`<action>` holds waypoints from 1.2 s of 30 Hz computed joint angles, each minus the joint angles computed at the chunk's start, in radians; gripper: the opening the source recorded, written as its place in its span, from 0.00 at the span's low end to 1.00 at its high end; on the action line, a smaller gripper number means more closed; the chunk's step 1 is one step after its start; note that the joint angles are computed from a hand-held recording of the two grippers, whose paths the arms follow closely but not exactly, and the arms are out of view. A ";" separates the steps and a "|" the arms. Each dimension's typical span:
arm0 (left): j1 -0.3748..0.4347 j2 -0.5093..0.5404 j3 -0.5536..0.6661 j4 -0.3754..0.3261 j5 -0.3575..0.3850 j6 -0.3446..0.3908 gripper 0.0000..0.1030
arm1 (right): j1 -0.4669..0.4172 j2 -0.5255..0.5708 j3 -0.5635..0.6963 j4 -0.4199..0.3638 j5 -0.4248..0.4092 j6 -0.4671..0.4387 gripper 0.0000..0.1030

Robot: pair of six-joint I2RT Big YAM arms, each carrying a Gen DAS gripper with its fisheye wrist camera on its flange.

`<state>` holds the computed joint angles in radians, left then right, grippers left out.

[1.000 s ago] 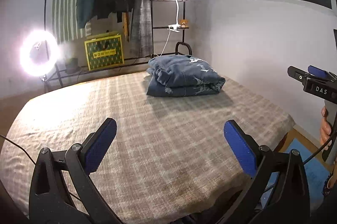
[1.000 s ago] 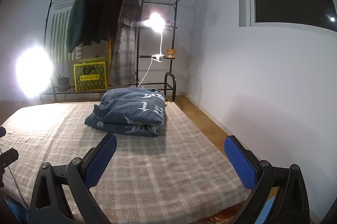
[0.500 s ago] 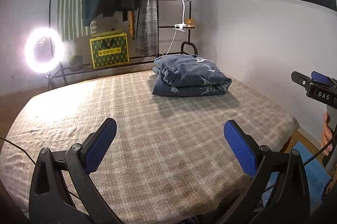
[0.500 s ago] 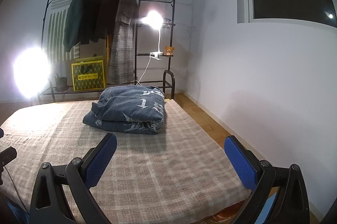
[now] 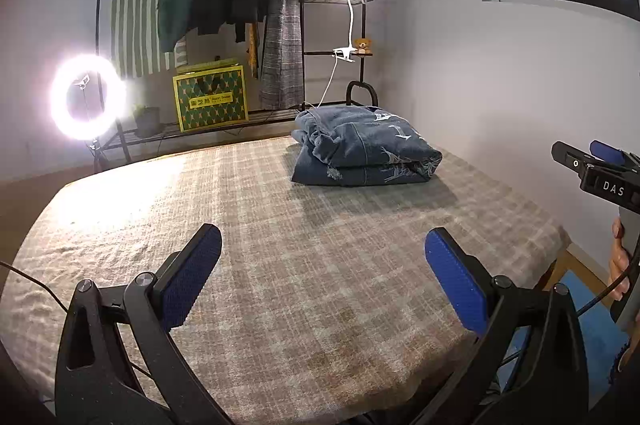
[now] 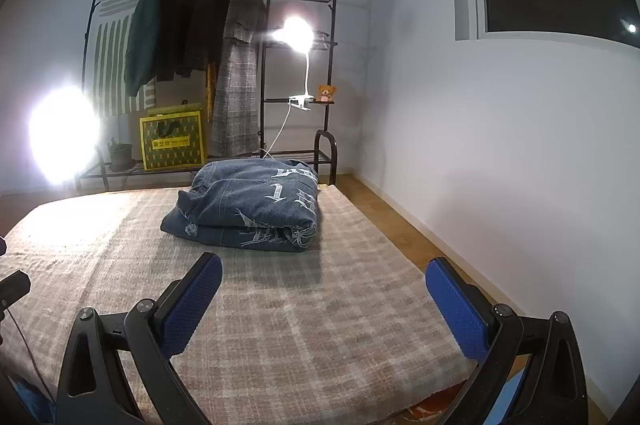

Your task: Fold large clothes

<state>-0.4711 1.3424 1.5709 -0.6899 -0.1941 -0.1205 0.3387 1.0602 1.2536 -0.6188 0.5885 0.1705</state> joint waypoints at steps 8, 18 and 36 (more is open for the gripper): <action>0.001 0.000 0.001 -0.003 0.005 0.003 1.00 | -0.002 -0.002 -0.005 0.001 -0.007 0.004 1.00; 0.000 0.011 0.021 -0.041 0.004 -0.003 1.00 | 0.000 0.000 -0.011 0.007 -0.005 -0.006 1.00; -0.016 0.023 0.030 -0.063 -0.099 -0.025 1.00 | -0.016 -0.007 -0.028 0.013 -0.018 -0.008 1.00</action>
